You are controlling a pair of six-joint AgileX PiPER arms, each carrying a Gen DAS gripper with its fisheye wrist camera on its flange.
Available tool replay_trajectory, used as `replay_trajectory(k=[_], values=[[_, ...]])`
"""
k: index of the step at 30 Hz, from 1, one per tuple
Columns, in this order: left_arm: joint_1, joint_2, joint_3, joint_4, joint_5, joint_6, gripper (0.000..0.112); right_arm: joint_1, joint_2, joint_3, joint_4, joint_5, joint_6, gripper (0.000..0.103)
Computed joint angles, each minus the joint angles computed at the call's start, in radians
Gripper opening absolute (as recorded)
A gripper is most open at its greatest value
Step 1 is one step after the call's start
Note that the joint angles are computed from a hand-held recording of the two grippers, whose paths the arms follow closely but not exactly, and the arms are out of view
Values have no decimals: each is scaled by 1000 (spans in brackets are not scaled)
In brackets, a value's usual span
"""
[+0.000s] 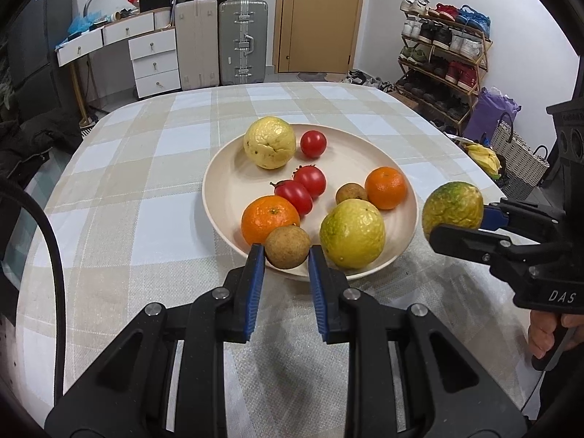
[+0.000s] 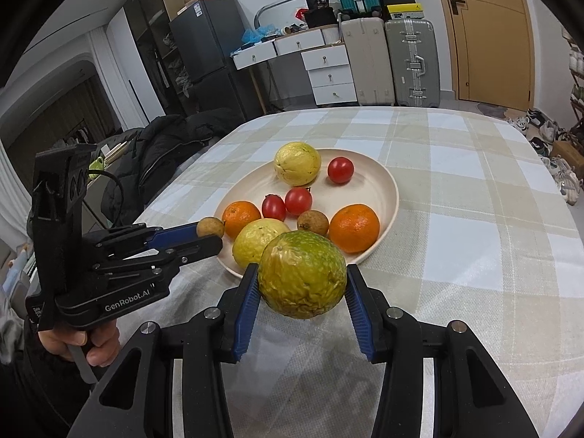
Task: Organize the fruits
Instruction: 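Carry the kiwi and speckled fruit over the cream plate with both tools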
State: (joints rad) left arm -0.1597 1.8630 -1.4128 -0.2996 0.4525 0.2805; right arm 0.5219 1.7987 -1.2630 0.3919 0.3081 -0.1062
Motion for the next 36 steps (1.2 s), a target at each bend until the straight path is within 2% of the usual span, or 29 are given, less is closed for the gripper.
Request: replay_trajectory(k=[10, 36], values=[[-31, 56, -72, 53, 31, -53, 22, -15, 87, -134, -13, 85, 20, 46], [-25, 144, -184, 125, 44, -131, 22, -23, 167, -252, -138, 130, 131, 46]])
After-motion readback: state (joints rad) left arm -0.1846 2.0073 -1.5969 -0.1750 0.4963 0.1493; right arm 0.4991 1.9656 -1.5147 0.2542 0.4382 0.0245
